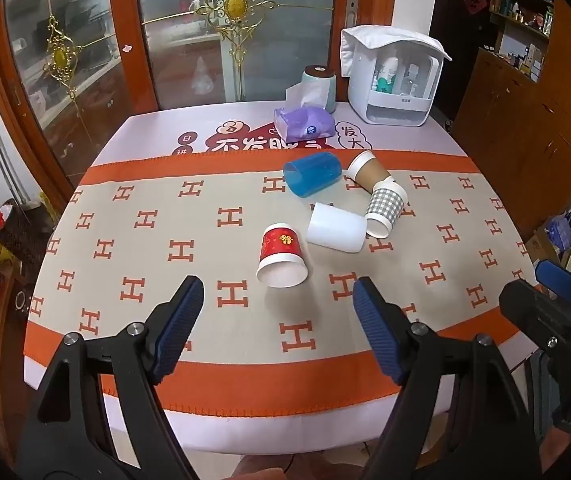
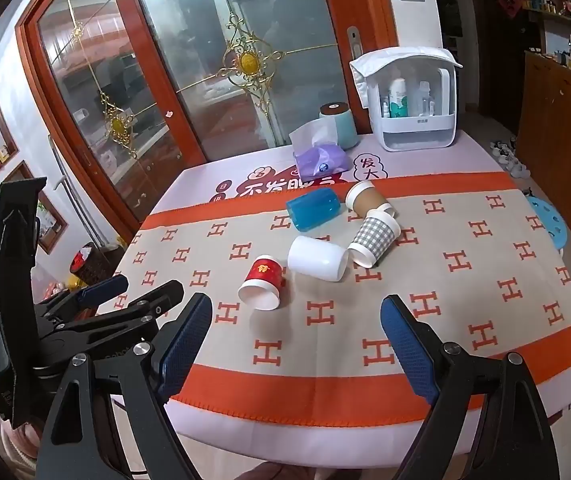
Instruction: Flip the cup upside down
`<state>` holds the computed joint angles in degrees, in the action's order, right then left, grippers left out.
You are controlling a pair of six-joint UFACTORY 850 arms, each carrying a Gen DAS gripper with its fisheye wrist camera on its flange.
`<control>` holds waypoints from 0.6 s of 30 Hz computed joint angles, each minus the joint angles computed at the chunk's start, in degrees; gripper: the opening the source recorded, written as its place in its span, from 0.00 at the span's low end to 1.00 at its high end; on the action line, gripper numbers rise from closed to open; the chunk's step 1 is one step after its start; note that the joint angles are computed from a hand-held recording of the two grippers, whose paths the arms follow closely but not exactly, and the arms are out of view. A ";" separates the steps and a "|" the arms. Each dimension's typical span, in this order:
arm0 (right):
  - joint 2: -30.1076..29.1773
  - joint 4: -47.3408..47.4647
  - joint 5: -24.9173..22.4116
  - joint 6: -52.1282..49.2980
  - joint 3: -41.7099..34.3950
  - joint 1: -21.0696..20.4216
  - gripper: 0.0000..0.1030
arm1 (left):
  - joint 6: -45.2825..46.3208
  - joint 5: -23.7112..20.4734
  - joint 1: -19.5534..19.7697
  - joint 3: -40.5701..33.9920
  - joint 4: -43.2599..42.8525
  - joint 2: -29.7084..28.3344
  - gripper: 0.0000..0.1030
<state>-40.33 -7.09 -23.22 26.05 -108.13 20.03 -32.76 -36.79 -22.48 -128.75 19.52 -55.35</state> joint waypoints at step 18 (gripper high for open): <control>-0.60 1.62 -0.30 -1.32 -0.73 -0.20 0.85 | 4.09 -3.16 0.65 -4.66 -4.87 -3.01 0.73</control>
<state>-40.93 -5.47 -23.52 24.72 -108.85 19.83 -28.67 -39.95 -21.82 -133.41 14.65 -58.37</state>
